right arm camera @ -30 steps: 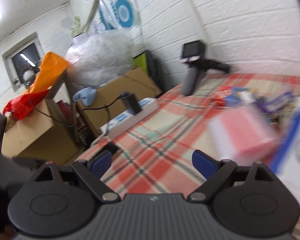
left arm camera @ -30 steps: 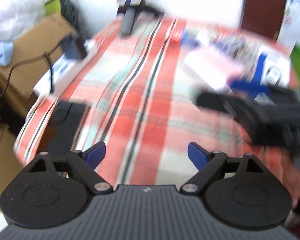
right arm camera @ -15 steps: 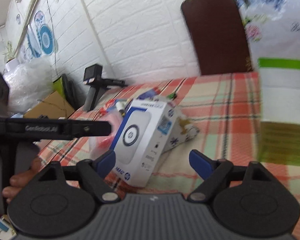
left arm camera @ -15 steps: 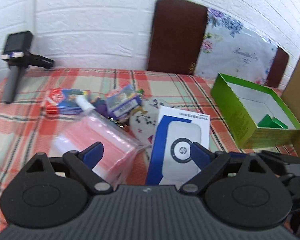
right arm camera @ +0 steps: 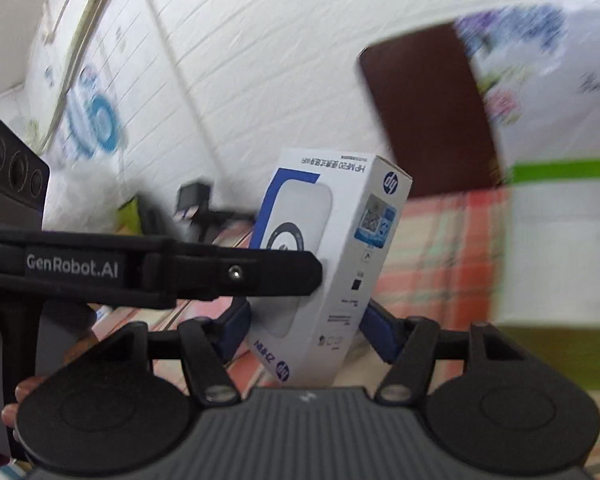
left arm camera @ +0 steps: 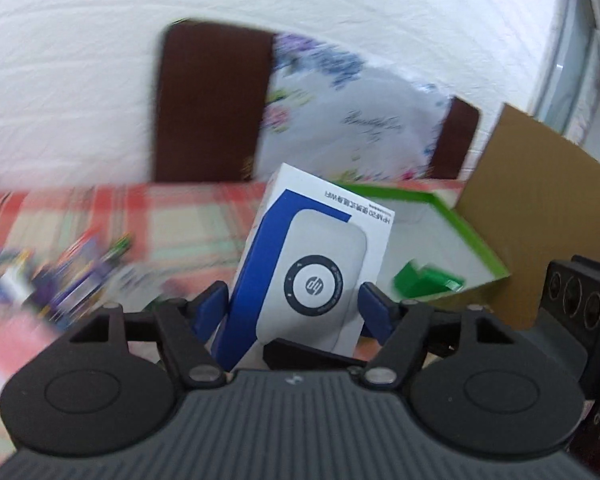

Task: Organize objects
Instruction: 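Grasp the white HP box with the left tool and place it in the green box, then move the left tool back to the clear zip bag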

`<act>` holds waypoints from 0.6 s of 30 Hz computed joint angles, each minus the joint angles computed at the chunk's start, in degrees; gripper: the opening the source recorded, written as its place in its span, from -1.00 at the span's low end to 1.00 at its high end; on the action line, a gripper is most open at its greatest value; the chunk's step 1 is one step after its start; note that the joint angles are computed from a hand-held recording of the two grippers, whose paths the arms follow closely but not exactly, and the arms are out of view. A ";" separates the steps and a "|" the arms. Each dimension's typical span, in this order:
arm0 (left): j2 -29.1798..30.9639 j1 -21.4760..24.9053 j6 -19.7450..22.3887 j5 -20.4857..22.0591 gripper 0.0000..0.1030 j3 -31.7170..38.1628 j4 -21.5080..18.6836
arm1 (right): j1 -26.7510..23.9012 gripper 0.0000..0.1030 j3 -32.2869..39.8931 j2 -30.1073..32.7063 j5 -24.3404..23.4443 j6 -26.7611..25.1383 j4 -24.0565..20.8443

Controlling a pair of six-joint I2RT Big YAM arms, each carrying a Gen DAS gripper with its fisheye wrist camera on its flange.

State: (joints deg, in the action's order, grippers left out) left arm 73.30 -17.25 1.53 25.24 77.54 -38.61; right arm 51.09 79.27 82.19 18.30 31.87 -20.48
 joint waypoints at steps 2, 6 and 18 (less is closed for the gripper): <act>3.03 -4.00 -0.60 -0.15 0.46 2.86 1.51 | -1.57 0.20 -2.12 -2.75 3.63 -0.29 -0.31; 10.94 -9.67 -2.61 0.28 0.45 9.45 3.27 | -6.03 0.25 -6.10 -6.92 7.78 3.32 -1.60; 9.26 -12.77 -2.12 -12.30 0.46 8.96 1.79 | -3.99 0.62 -8.95 -8.06 27.59 -0.63 -1.98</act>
